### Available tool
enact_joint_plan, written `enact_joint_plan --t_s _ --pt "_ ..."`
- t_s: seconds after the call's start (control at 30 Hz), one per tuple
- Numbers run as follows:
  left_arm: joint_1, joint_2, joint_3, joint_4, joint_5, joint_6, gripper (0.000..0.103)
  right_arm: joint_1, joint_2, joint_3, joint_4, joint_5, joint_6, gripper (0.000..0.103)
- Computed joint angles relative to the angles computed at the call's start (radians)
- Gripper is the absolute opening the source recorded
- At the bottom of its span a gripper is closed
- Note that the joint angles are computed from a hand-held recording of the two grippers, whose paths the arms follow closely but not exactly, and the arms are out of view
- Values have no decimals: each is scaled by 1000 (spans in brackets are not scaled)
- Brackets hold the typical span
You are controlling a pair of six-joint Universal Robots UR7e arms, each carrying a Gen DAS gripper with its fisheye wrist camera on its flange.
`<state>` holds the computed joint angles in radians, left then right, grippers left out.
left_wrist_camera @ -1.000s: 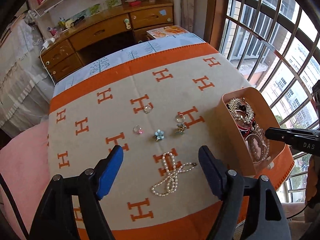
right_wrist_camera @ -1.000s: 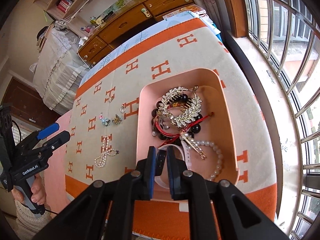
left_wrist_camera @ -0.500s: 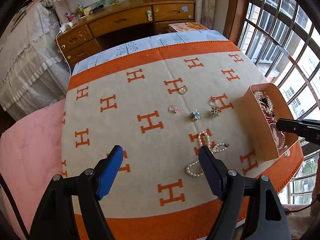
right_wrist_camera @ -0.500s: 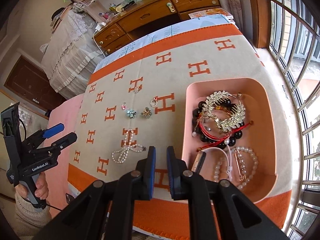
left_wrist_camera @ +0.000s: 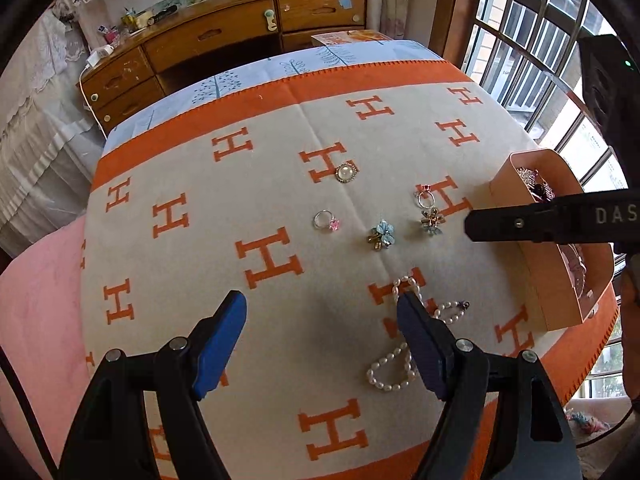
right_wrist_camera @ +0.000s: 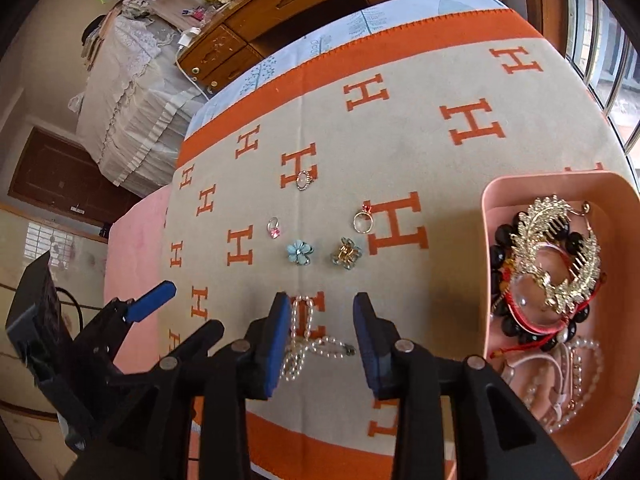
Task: Organize jewelry
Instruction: 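Grasp the small gold flower brooch with the right tool while the left tool grasps the blue flower brooch, then carry both flower brooches into the pink box and open both tools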
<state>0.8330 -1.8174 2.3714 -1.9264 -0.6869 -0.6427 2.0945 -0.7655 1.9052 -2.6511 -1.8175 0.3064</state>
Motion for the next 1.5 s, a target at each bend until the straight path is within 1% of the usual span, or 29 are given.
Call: enact_joint_plan --t_s 0.1,0.2,0.3,0.43,0.47,0.53,0.57,0.67,1.0,1.07,1.13,1.23,1.3,1.37,1.4,1.47,1.5 --pt "34 50 0 -79 -10 58 76 -10 49 -42 17 -20 45 33" --pt "54 78 3 -126 -25 103 76 -17 80 -74 44 -42 76 33" --pt "65 90 7 -157 -32 140 76 -19 100 -91 68 -51 80 33" --pt "84 97 6 -188 -45 166 76 -4 120 -105 54 -88 55 33" --pt "89 99 5 -195 -49 170 76 -2 124 -109 51 -98 45 31" --pt "94 105 5 -208 -53 179 76 6 131 -115 50 -129 22 19" --pt "93 108 5 -212 -52 180 76 4 134 -115 40 -131 7 18" --pt "96 123 3 -237 -58 193 76 -1 127 -101 20 -126 -25 18" --pt "103 235 -21 -372 -44 245 75 -27 42 -10 -68 -97 -59 18" --pt "105 260 -31 -383 -37 261 68 -27 22 4 -86 -93 -68 18" --pt "111 282 -43 -383 -40 276 63 -26 4 17 -105 -90 -75 18" --pt "114 306 -52 -372 -29 290 62 -29 -25 39 -131 -78 -91 18" --pt "113 317 -51 -364 -17 303 57 -29 -40 53 -151 -72 -103 18" --pt "119 326 -55 -347 -16 312 40 -31 -56 70 -167 -65 -112 18" --pt "121 324 -52 -361 -22 323 39 -31 -62 76 -174 -62 -116 18" --pt "118 326 -50 -362 -8 322 30 -32 -71 87 -188 -60 -124 18" --pt "119 326 -49 -370 -10 329 27 -32 -76 93 -194 -60 -127 18"
